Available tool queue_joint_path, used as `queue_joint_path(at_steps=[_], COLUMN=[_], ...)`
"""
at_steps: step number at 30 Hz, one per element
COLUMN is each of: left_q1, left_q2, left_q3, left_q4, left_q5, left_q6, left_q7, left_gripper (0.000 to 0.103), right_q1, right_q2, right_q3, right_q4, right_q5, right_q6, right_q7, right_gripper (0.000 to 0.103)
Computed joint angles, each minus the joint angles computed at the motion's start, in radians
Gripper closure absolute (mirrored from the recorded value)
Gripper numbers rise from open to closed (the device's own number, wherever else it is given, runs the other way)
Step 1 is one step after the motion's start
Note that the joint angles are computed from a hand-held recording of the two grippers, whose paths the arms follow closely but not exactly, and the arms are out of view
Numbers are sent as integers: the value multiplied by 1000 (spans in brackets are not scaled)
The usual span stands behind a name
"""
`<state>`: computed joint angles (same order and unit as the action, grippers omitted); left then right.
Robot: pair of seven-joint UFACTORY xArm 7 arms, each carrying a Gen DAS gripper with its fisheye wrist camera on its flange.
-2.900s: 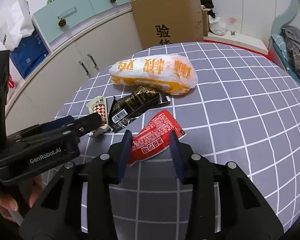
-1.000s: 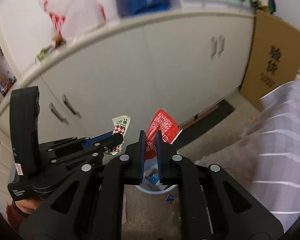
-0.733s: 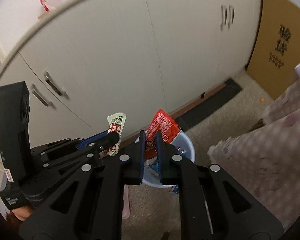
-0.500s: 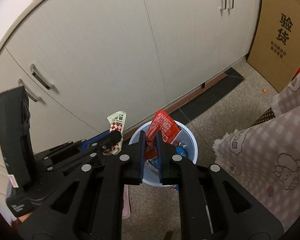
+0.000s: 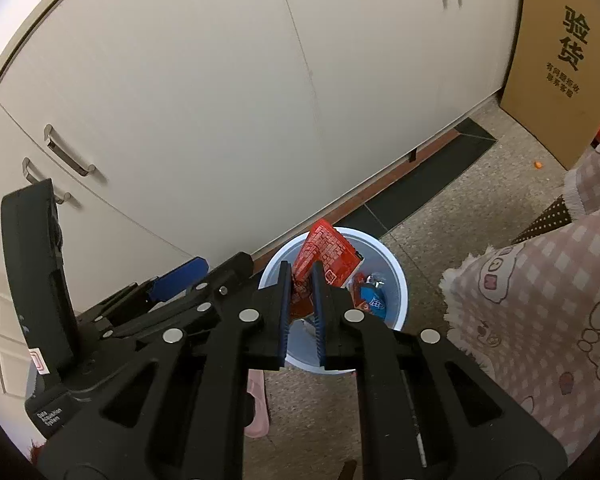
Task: Collect trash
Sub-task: 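Carry both wrappers to the wastebasket and open both grippers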
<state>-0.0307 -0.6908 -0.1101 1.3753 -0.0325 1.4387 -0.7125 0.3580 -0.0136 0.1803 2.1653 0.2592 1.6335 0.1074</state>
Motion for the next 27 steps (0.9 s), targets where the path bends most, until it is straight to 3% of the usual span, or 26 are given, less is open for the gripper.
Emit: queue_joint_path(at_steps=[13, 20, 21, 24, 27], left_q1=[16, 26, 26, 29, 29], left_q2=[-12, -18, -19, -18, -21], left_q3=[11, 26, 28, 31, 33], left_q4=[-3, -7, -7, -7, -10], left_q5=[13, 4, 3, -6, -6], left_q6=[40, 48, 49, 52, 53], left_q7=[-7, -18, -17, -25, -24], left_gripper=[48, 47, 47, 45, 45], right_q1=[8, 5, 5, 3, 3], right_q2=[1, -10, -11, -24, -22], right_q3=[5, 1, 1, 0, 1], right_q4=[-36, -74, -78, -99, -92], right_q5=[4, 29, 30, 34, 34], right_q6=[-48, -136, -145, -176, -179], right_q7=[1, 33, 33, 40, 49], right_gripper=[92, 90, 87, 65, 62])
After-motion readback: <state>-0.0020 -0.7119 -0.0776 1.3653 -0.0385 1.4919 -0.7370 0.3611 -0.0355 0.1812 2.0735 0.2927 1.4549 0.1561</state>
